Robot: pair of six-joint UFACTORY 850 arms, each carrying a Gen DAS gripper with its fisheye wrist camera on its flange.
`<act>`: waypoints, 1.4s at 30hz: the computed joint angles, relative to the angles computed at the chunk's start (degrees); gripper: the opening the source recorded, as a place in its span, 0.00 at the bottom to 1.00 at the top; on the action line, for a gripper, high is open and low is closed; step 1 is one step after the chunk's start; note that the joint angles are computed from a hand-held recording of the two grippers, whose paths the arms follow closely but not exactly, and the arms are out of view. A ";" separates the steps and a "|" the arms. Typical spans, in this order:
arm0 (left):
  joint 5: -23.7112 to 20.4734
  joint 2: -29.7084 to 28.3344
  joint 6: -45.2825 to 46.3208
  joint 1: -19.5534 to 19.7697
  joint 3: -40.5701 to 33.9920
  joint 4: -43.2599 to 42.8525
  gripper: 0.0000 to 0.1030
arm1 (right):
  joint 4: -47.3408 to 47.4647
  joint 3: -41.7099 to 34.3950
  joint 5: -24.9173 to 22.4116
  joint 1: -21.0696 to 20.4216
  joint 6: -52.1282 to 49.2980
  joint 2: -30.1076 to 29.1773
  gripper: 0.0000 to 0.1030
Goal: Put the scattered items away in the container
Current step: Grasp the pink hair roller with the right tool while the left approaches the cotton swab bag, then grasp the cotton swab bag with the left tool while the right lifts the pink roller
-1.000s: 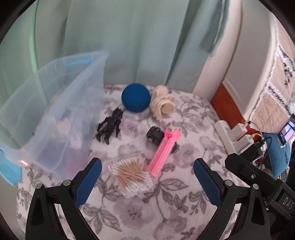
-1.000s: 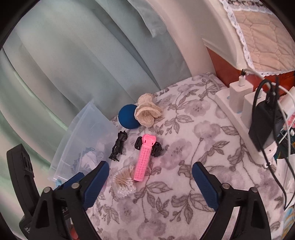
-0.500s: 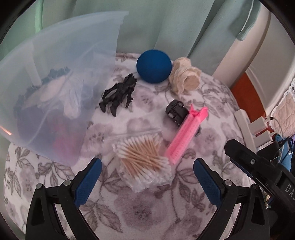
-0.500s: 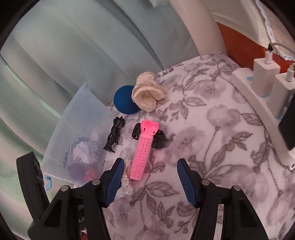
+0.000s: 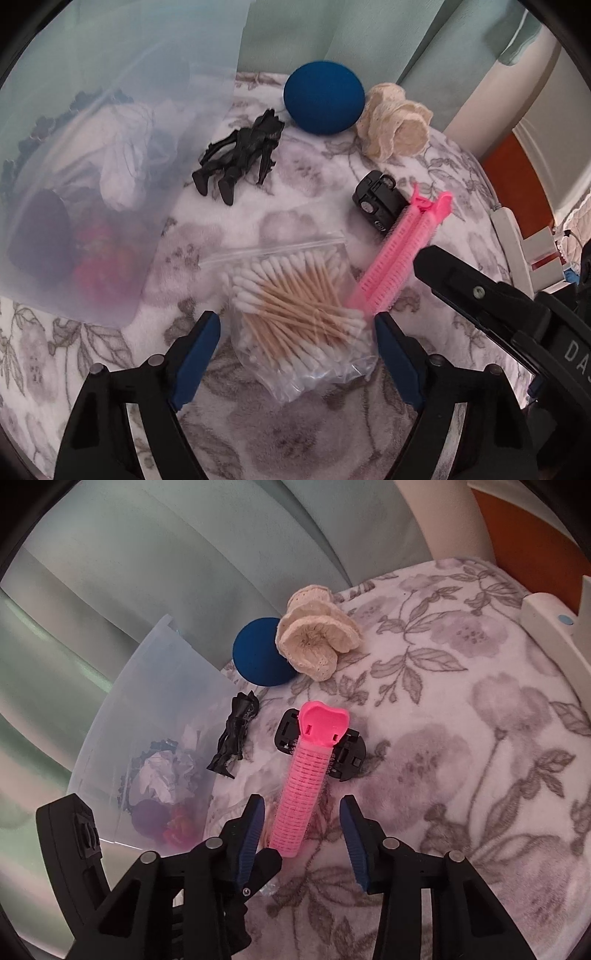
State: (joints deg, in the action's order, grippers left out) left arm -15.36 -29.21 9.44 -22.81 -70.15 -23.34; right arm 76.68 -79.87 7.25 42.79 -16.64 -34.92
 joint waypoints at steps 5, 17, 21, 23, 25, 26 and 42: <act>0.39 -0.44 2.87 0.02 -0.19 -2.24 0.82 | -13.09 -1.86 -1.90 -0.84 12.36 -2.09 0.39; 0.56 -0.85 4.35 -0.19 -0.50 -2.72 0.81 | -22.15 -1.31 0.17 -0.96 22.88 -2.05 0.27; 0.56 -0.71 -0.06 -0.33 -0.38 1.79 0.77 | -11.86 0.49 3.27 -0.43 12.63 0.06 0.27; 0.28 -0.90 -2.44 -0.41 -0.71 4.12 0.76 | -11.14 2.09 4.92 -0.33 12.85 1.51 0.26; -0.23 -1.23 -6.46 -0.73 -1.24 8.46 0.75 | -13.65 3.95 5.87 -0.36 16.40 3.03 0.26; -0.33 -1.27 -8.53 -0.93 -1.37 10.64 0.75 | -13.00 4.72 6.46 -0.28 16.16 3.70 0.27; -0.97 0.88 -25.27 -2.50 -0.83 28.31 0.55 | -5.91 11.34 12.47 2.48 12.15 11.77 0.26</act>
State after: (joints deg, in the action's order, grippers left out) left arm -16.33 -28.33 -15.83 -25.31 -70.98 4.97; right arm 70.77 -68.53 19.72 45.27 -4.49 -23.15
